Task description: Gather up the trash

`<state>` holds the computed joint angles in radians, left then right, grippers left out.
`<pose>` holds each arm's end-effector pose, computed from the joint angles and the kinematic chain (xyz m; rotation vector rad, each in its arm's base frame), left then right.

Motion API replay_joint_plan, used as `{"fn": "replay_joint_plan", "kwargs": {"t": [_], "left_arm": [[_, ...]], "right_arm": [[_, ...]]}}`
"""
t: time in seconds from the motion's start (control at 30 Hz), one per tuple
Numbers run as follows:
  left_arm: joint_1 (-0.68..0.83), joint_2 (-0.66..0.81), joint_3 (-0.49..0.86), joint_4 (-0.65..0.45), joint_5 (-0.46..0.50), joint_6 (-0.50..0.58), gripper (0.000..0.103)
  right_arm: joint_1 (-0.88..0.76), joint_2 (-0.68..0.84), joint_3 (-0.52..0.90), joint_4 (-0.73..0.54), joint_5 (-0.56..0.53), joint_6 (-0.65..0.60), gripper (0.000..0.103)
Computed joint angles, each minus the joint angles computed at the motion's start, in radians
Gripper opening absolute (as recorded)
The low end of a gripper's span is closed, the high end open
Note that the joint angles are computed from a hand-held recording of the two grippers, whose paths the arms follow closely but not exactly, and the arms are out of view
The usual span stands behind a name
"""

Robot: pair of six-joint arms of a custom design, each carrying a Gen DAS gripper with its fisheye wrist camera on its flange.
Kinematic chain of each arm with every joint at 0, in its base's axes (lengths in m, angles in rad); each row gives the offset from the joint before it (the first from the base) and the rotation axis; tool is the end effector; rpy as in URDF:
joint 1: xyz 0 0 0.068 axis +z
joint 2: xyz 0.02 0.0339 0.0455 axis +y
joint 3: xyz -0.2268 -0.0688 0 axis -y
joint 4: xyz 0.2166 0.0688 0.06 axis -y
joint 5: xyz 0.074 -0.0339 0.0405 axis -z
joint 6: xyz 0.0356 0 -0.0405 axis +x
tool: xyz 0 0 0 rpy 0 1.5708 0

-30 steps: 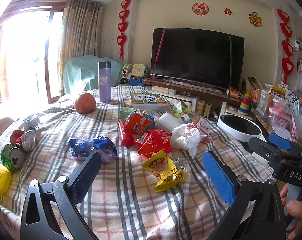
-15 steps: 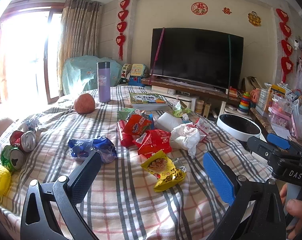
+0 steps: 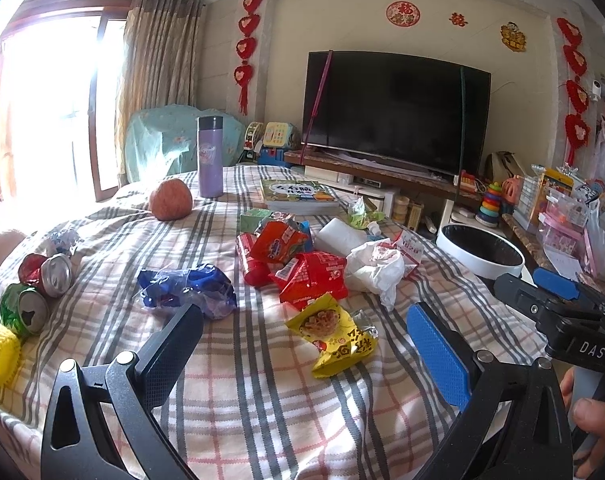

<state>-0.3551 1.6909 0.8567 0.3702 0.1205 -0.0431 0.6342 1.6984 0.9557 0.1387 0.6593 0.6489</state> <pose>0.3125 -0.1205 0.1696 0.3940 2.0133 -0.3717 0.2812 0.1798 0.1782 0.3749 2.0025 0.0803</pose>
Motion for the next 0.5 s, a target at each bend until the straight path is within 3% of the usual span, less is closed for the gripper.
{"fn": "replay_joint_plan", "kwargs": {"t": [0.5], "left_arm": [[0.006, 0.137, 0.185, -0.173, 0.037, 0.001, 0.102]], "right_arm": [[-0.114, 0.089, 0.044, 0.014, -0.226, 0.029, 0.102]]}}
